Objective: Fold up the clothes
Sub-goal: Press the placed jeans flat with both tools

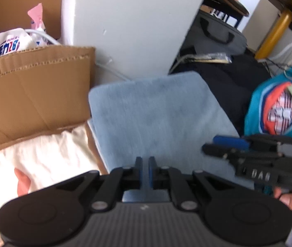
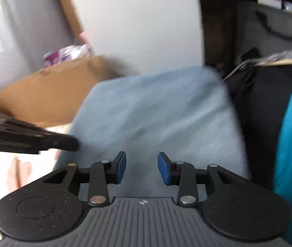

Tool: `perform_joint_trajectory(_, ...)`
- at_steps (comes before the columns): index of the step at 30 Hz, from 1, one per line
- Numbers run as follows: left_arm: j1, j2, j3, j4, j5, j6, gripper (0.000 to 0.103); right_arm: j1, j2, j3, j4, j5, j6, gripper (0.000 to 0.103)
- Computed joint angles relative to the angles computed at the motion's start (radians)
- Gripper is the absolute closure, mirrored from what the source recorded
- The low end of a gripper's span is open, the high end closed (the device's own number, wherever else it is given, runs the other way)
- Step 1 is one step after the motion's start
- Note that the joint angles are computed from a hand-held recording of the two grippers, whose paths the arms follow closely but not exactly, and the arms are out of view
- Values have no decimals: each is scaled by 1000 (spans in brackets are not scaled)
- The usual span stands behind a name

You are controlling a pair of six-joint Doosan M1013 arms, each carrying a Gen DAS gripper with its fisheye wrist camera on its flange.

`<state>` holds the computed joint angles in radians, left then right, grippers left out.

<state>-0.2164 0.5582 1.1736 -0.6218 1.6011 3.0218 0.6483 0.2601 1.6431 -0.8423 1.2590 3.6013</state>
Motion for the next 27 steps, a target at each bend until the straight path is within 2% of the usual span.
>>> perform_joint_trajectory(3,-13,0,-2,-11,-21,-17,98,-19,-21,21,-8,36,-20,62)
perform_joint_trajectory(6,-19,-3,3,-16,-38,-34,98,-48,-45,49,-12,21,-10,63)
perform_joint_trajectory(15,-22,-14,45,24,-93,-106,98,-126,-52,61,-18,47,-100,65)
perform_joint_trajectory(19,-16,-22,62,21,-112,-100,98,-158,-58,70,-10,13,-170,65)
perform_joint_trajectory(22,-9,-22,67,16,-112,-111,98,-179,-66,87,21,-37,-166,66)
perform_joint_trajectory(27,-4,-24,73,9,-114,-100,98,-186,-56,96,54,-69,-189,66)
